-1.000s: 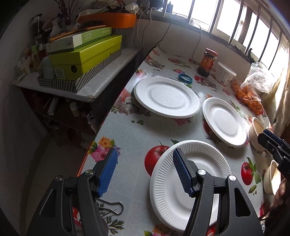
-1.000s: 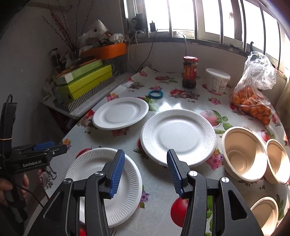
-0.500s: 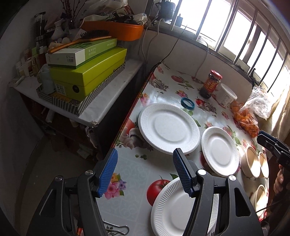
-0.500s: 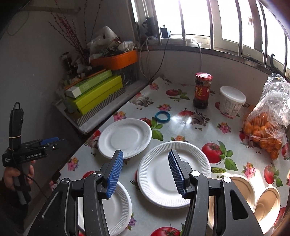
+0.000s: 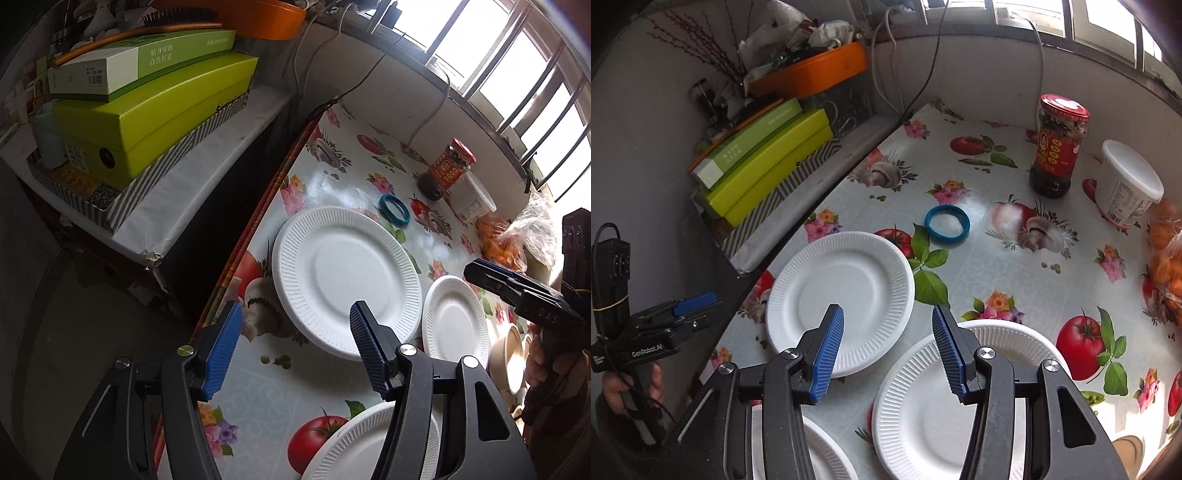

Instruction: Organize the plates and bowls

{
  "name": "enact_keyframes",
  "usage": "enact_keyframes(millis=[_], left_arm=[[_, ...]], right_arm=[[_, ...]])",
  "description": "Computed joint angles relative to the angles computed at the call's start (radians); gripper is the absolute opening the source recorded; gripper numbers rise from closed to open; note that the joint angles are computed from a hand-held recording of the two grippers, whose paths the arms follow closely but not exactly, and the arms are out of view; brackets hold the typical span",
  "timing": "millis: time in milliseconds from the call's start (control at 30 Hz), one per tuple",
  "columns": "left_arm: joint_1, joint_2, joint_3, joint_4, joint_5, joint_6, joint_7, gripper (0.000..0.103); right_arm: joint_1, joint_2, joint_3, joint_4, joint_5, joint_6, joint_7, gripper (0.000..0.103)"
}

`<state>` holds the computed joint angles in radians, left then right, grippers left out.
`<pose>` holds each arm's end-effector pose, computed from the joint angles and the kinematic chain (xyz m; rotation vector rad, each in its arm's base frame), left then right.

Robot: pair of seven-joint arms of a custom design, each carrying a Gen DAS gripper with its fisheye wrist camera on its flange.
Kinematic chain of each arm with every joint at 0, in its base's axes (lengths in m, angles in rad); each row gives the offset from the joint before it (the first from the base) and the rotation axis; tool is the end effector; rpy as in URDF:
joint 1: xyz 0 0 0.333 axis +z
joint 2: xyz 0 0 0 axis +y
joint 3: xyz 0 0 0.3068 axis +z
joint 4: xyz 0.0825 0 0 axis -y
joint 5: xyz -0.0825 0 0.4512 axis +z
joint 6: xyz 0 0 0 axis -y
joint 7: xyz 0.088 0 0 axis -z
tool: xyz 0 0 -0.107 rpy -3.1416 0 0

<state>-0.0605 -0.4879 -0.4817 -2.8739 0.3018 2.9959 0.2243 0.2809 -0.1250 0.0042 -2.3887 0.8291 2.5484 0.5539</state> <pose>0.3704 -0.2171 0.3065 -2.3816 1.4081 -0.8057 0.5356 0.1468 0.3417 -2.2779 1.1081 -0.0231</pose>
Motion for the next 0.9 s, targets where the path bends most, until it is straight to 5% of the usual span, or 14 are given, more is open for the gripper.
enact_keyframes(millis=[267, 700, 900], left_arm=[[0.052, 0.143, 0.002, 0.072, 0.086, -0.002, 0.003, 0.050], [0.043, 0.232, 0.052, 0.106, 0.142, 0.021, -0.036, 0.048], [0.046, 0.256, 0.052, 0.117, 0.163, 0.047, -0.047, 0.038]], right_arm=[[-0.027, 0.156, 0.037, 0.110, -0.030, -0.032, 0.064, 0.041], [-0.071, 0.247, 0.077, 0.177, -0.062, -0.044, 0.116, 0.032], [-0.088, 0.264, 0.086, 0.192, -0.048, -0.080, 0.120, 0.019]])
